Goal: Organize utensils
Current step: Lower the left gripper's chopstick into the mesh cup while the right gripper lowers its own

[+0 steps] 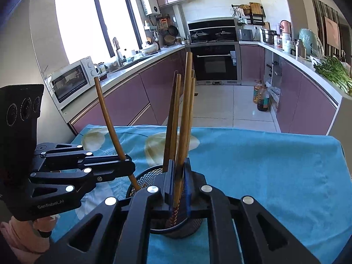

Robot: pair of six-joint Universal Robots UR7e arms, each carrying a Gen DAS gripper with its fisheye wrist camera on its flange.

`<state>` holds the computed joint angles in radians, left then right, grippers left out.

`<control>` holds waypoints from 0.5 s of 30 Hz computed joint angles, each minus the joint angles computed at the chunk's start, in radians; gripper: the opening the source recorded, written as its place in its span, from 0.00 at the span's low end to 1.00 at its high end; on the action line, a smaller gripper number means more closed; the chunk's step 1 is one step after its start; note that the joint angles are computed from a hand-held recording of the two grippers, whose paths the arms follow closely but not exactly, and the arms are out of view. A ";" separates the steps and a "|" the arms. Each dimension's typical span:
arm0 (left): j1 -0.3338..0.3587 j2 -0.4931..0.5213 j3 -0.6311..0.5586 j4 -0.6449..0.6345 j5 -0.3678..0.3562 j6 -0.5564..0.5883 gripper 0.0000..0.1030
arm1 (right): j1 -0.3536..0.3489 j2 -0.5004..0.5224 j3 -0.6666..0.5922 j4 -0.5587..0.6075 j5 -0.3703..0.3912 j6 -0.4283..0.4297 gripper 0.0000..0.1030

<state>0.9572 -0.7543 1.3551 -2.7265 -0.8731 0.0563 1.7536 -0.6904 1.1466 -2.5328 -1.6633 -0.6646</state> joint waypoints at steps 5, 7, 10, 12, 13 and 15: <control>0.001 0.003 0.019 -0.024 0.019 -0.005 0.20 | -0.009 -0.007 0.022 -0.029 -0.008 0.008 0.14; 0.003 -0.002 0.031 -0.033 0.017 -0.009 0.24 | -0.013 -0.008 0.022 -0.026 -0.012 0.012 0.16; 0.003 -0.007 0.052 -0.045 0.033 -0.014 0.26 | -0.017 -0.009 0.028 -0.017 -0.021 0.018 0.17; 0.007 -0.011 0.061 -0.041 0.034 -0.025 0.26 | -0.020 -0.006 0.025 -0.003 -0.023 0.024 0.17; 0.010 -0.014 0.066 -0.035 0.028 -0.034 0.26 | -0.022 -0.004 0.025 0.008 -0.021 0.028 0.17; 0.016 -0.018 0.070 -0.022 0.011 -0.046 0.26 | -0.026 0.002 0.015 0.026 -0.017 0.030 0.17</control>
